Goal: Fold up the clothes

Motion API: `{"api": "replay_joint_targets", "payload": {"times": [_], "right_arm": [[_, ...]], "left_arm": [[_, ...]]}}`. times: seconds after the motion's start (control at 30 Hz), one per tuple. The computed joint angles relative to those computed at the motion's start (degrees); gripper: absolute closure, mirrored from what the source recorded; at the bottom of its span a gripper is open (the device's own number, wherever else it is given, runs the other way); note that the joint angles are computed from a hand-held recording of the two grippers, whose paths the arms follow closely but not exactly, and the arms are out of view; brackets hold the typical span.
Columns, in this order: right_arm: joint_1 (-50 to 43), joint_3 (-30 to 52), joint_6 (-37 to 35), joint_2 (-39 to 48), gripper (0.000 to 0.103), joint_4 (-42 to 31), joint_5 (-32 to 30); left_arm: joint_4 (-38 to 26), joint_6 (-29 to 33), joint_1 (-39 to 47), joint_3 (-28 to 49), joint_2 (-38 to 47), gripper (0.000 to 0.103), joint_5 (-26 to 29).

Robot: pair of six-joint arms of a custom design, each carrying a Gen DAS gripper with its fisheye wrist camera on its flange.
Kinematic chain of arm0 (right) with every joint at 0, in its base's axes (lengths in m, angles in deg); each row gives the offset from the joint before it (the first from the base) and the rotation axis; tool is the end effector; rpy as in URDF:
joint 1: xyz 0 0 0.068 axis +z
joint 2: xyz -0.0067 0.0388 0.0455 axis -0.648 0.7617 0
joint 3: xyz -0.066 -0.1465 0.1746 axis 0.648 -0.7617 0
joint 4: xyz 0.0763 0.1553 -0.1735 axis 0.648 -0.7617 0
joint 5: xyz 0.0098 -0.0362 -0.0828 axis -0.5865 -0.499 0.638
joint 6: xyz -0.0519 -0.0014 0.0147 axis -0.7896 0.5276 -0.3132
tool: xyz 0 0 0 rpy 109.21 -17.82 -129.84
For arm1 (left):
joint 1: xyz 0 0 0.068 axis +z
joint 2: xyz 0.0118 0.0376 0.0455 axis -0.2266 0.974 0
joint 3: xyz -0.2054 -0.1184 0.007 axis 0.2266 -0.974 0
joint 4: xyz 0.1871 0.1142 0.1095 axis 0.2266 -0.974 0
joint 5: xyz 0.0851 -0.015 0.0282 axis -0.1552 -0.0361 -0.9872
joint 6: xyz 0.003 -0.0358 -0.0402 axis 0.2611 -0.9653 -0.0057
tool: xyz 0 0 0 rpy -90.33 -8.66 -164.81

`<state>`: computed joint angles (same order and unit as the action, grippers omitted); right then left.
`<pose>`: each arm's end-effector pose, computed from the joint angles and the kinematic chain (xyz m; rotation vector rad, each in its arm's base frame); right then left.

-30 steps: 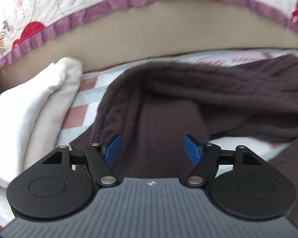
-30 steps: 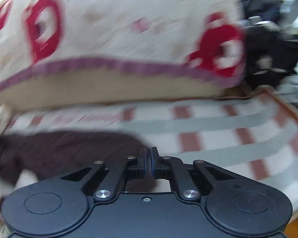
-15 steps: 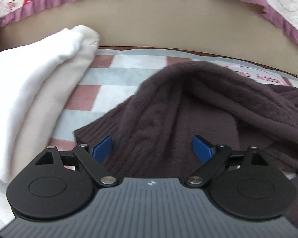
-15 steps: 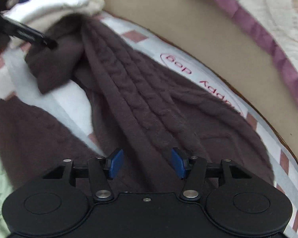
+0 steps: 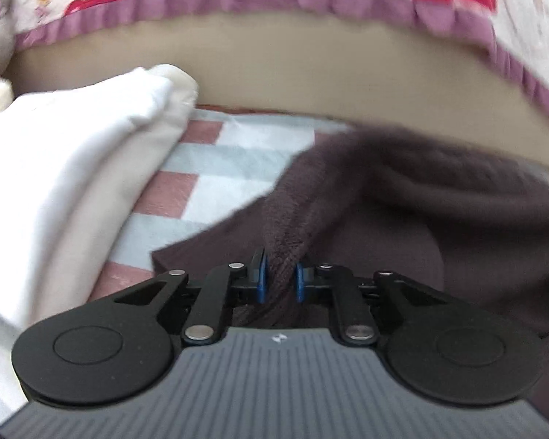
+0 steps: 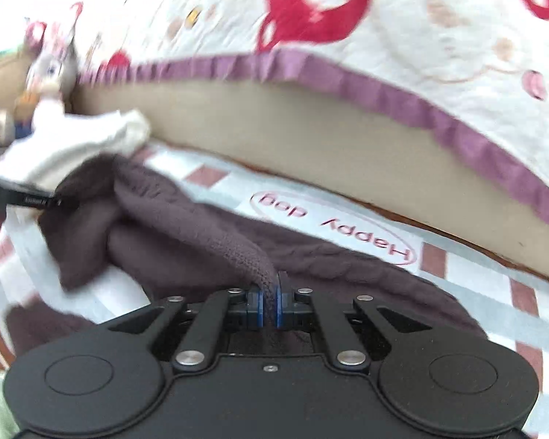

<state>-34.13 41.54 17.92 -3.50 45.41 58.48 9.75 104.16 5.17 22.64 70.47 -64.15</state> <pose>0.1825 0.0247 0.1996 -0.3002 2.2323 0.1551 0.2361 0.0629 0.1707 0.1176 2.3137 -0.2102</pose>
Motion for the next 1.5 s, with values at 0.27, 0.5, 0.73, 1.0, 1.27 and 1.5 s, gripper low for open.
{"api": "replay_joint_targets", "payload": {"times": [0.27, 0.5, 0.73, 1.0, 1.27, 1.5], "right_arm": [[-6.7, 9.7, 3.8, -15.1, 0.097, -33.7, -15.3], [-10.0, 9.3, -5.8, -6.7, 0.097, -51.4, -25.1], [-13.6, 17.0, -12.3, 3.6, 0.049, -50.8, -30.8], [-14.5, 22.6, -3.4, 18.9, 0.038, -21.1, -11.6], [-27.1, 19.0, 8.3, 37.1, 0.038, -0.6, -3.0], [-36.1, 24.4, 10.1, 51.2, 0.036, 1.4, -16.7]], "left_arm": [[-17.6, 6.9, 23.8, 7.9, -12.6, 0.091, 18.3], [-40.3, 27.0, 37.0, 9.6, -14.1, 0.088, 12.5], [-46.3, 32.3, 41.4, 11.9, -12.6, 0.061, 8.6], [-34.6, 19.3, 24.3, 12.5, -10.9, 0.035, 12.3], [-10.5, 3.1, -3.2, 12.8, 13.4, 0.035, -7.6], [-5.2, -5.1, -9.7, 13.4, 18.3, 0.033, -7.4]]}}
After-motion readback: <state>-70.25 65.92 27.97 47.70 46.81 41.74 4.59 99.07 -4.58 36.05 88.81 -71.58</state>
